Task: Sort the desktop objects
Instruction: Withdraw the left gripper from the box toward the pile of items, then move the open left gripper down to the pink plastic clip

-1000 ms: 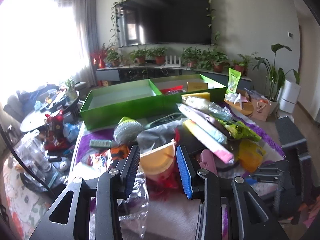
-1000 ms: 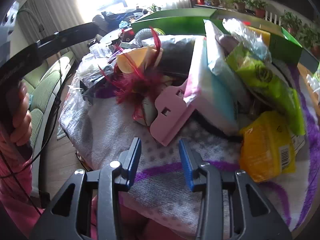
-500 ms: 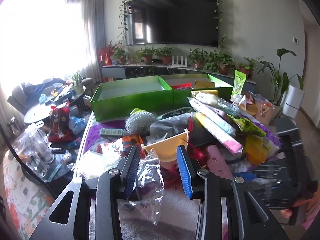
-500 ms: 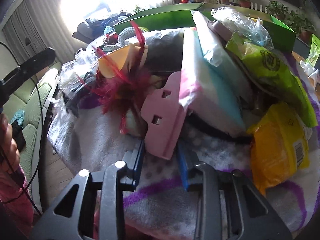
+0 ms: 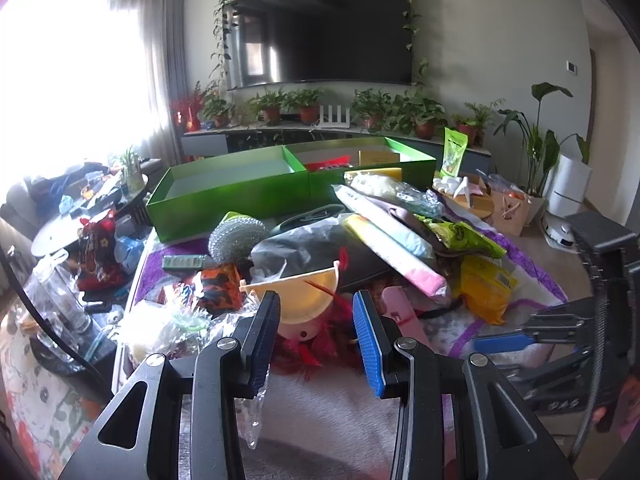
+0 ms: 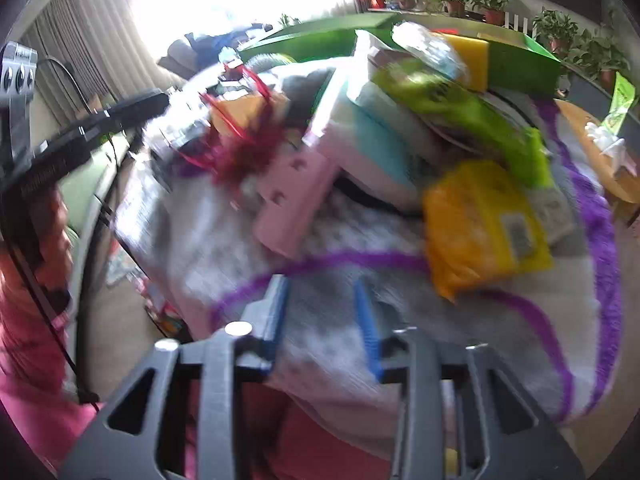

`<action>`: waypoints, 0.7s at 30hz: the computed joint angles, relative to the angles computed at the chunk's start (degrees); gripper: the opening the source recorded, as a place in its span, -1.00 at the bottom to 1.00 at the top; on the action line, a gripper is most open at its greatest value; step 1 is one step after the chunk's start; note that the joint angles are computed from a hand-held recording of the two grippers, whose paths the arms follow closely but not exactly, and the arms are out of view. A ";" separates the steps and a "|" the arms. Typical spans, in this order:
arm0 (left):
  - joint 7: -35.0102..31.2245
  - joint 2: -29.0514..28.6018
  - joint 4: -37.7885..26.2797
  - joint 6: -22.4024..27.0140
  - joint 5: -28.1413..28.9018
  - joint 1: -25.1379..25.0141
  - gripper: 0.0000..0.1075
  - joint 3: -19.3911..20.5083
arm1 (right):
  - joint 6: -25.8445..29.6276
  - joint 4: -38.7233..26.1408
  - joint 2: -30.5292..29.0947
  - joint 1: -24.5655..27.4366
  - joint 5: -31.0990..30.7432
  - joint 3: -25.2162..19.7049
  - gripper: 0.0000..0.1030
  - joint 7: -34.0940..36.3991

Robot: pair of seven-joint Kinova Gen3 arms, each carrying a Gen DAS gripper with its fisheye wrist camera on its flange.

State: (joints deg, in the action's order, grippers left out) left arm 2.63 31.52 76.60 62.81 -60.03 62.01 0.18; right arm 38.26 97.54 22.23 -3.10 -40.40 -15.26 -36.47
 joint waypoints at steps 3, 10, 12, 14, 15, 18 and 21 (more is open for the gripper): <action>0.40 -0.23 0.15 1.27 0.21 0.31 -0.29 -0.08 | -2.15 -0.61 0.67 -2.23 0.17 -0.50 -0.19 -1.47; 2.45 -1.02 1.63 2.04 1.28 -0.82 -0.29 0.56 | -3.32 -3.11 2.62 -5.55 5.47 0.47 -0.21 -8.55; 2.29 -0.91 1.68 1.79 1.30 -1.08 -0.29 0.79 | -0.78 -5.05 4.12 -3.10 4.15 -0.70 -0.38 -8.80; 1.31 -0.59 1.29 1.51 1.54 -1.42 -0.29 1.06 | 0.45 -5.90 4.64 -1.18 3.19 -1.21 -0.42 -8.24; 0.60 -0.32 0.89 1.39 1.73 -1.58 -0.29 1.14 | 0.87 -6.00 4.62 -0.37 2.95 -1.27 -0.42 -7.75; -0.70 0.23 0.14 0.42 2.08 -1.74 -0.29 0.99 | 2.12 -6.09 3.78 0.82 3.69 -0.39 -0.42 -6.93; -1.82 0.82 -0.64 -0.68 2.56 -1.76 -0.29 0.73 | 5.66 -6.44 3.45 2.74 3.90 -0.48 -0.42 -3.49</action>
